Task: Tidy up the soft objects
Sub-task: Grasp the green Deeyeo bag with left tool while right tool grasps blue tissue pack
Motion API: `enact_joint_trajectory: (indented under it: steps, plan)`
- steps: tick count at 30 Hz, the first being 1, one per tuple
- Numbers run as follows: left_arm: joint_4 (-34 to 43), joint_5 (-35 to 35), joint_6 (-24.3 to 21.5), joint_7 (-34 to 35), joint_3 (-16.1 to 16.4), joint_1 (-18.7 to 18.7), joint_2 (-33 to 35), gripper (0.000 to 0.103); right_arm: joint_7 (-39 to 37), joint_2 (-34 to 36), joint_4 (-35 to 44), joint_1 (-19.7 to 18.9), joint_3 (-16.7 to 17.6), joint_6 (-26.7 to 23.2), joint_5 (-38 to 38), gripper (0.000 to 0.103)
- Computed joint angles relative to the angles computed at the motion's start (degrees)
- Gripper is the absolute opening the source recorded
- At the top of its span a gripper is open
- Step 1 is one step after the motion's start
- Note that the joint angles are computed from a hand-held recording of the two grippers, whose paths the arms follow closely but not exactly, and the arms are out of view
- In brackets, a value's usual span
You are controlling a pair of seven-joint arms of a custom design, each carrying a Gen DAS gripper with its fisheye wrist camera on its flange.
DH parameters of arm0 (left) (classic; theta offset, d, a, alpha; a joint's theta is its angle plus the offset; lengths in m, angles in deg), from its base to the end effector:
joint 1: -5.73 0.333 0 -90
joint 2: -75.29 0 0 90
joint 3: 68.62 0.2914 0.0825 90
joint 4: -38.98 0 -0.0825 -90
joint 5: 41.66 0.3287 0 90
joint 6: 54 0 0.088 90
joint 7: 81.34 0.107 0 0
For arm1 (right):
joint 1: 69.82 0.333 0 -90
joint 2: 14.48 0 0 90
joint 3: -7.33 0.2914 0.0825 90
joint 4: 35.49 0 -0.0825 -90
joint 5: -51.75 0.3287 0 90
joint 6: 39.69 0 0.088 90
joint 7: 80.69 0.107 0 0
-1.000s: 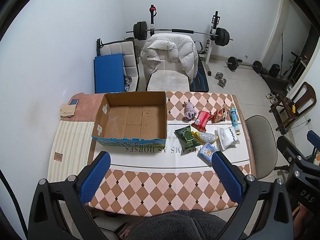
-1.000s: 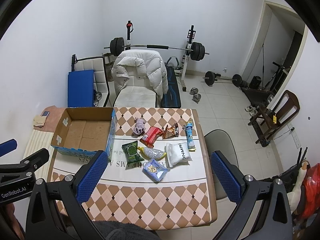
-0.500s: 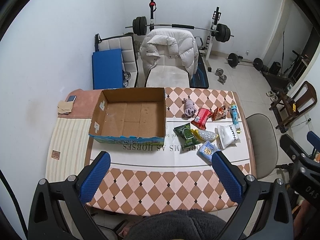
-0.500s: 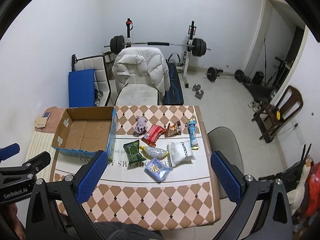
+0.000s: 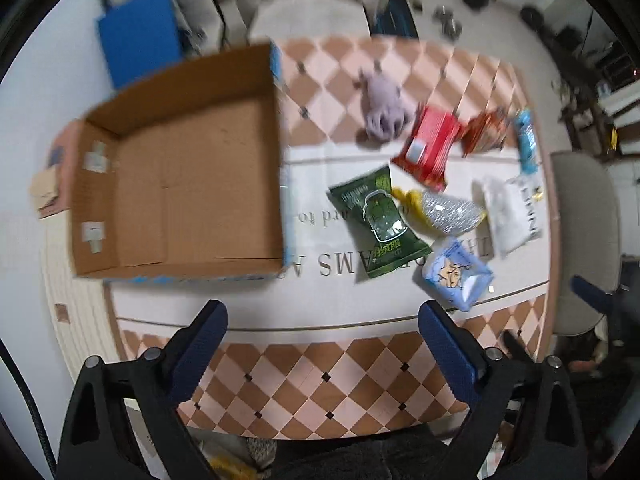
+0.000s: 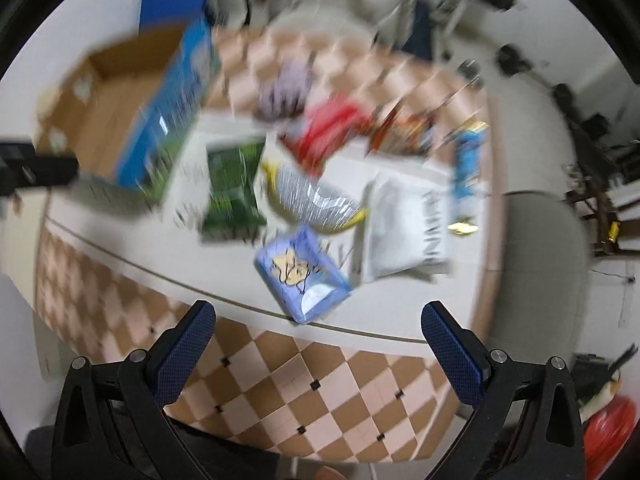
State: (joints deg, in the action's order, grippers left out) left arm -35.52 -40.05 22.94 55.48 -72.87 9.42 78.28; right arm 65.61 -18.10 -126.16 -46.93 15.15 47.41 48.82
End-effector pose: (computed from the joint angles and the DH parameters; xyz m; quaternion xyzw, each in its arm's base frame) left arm 0.4875 0.0000 0.6637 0.3663 -0.9304 -0.0127 0.0000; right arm 0.4111 0.2403 0.6213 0.5315 -0.8465 0.0298 0.0006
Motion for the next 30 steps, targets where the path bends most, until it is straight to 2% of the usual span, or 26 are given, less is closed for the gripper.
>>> enact_joint_trajectory:
  steps: [3,9,10,11,12,14,19,21,23,25,26,28,30]
  plan:
    - [-5.7,4.1,3.0,-3.3,-1.8,-2.5,0.3,0.092,-5.9,0.3,-9.6,-0.8,-1.1,7.8,2.5,0.103]
    - [-9.1,7.4,4.6,-9.3,-3.5,-6.7,2.8,0.087,-12.3,2.3,-20.7,-2.6,-2.3,19.5,9.3,0.103]
    - [-9.2,7.9,4.8,-10.0,-3.7,-7.3,3.2,0.087,-12.8,2.3,-22.4,-2.9,-2.5,20.8,10.7,0.101]
    - [-9.7,8.0,4.9,-10.4,-3.9,-7.9,3.4,0.087,-13.1,2.0,-23.9,-3.1,-2.5,22.0,12.0,0.094]
    - [-9.4,8.1,4.6,-10.8,-4.0,-8.4,4.1,0.087,-13.0,1.4,-25.7,-3.3,-2.6,23.5,13.4,0.085]
    - [-9.6,8.7,4.5,-11.7,-4.2,-9.3,4.9,0.087,-9.7,-1.1,-30.4,-3.6,-2.7,26.1,15.5,0.082]
    - [-11.4,9.6,4.5,-14.7,-4.2,-11.1,7.1,0.087,-0.8,-11.3,-45.3,-4.1,-3.8,36.9,25.3,0.082]
    - [-13.6,10.8,6.2,-16.1,-4.3,-11.7,7.3,0.087,0.5,-13.2,-47.7,-3.7,-3.9,38.6,25.0,0.082]
    - [-15.5,11.9,8.0,-17.1,-4.3,-12.3,7.4,0.082,0.3,-14.0,-49.2,-3.1,-4.3,39.3,25.2,0.083]
    - [-17.7,12.9,10.0,-18.0,-4.2,-12.5,7.6,0.069,-0.2,-14.4,-49.5,-2.8,-4.9,38.8,25.1,0.084]
    - [-18.2,13.0,10.4,-18.4,-4.1,-12.5,7.8,0.066,-0.6,-14.2,-50.0,-2.6,-4.9,39.5,25.1,0.085]
    - [-19.7,13.2,11.8,-18.8,-4.0,-12.5,7.7,0.048,-1.6,-13.5,-49.2,-2.5,-5.4,38.3,25.0,0.085]
    - [-23.1,13.3,14.3,-17.5,-3.9,-12.0,5.5,0.039,-3.0,-12.2,-49.0,-2.0,-5.2,38.4,25.4,0.085]
